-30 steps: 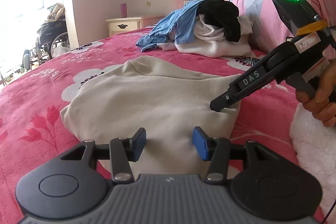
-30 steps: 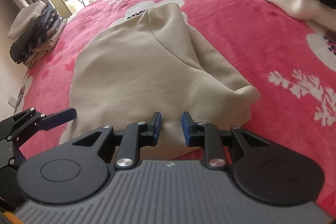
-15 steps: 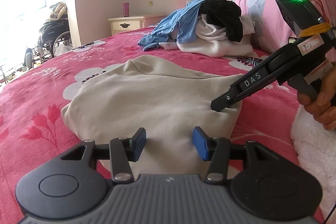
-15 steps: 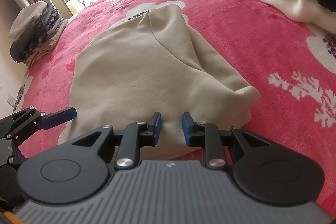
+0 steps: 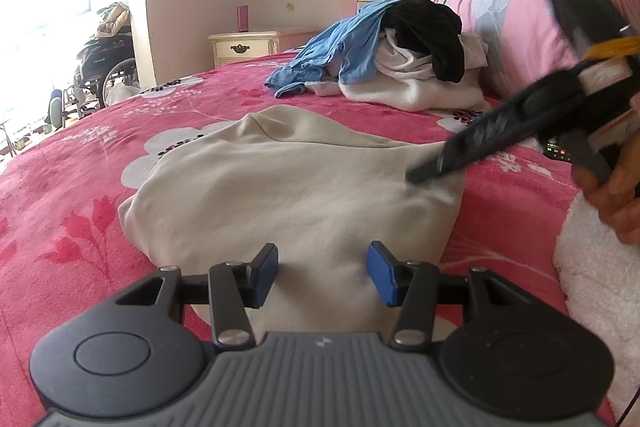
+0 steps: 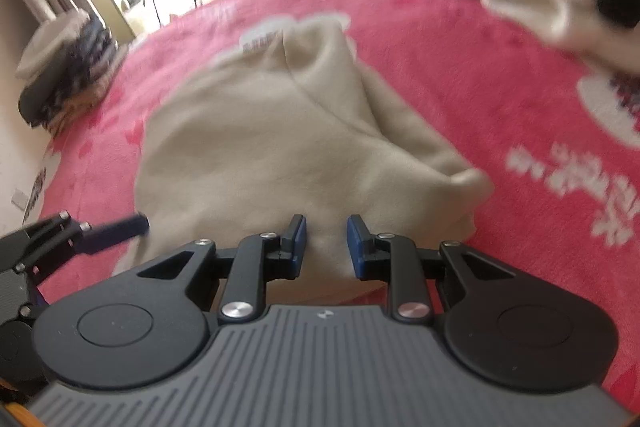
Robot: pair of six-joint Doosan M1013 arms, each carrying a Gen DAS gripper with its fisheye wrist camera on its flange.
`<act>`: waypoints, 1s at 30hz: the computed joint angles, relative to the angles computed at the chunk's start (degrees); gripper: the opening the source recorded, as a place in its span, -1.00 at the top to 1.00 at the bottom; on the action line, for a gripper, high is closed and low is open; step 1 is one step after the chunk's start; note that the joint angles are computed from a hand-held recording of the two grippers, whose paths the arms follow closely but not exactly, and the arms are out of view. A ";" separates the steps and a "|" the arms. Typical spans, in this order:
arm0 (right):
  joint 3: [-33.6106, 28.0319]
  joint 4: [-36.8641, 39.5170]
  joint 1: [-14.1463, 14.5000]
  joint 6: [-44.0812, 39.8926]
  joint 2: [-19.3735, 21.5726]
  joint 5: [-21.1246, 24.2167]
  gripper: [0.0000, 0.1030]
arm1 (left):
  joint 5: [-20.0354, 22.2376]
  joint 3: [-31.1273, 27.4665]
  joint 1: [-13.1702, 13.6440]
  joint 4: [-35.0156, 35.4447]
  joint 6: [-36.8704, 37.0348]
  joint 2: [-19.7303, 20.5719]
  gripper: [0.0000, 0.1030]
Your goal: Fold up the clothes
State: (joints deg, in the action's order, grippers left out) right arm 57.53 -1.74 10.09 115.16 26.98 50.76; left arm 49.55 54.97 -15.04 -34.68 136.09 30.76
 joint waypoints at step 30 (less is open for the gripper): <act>-33.31 2.87 -2.28 -12.32 18.21 14.99 0.56 | 19.90 -41.80 0.04 15.97 -39.16 21.81 0.04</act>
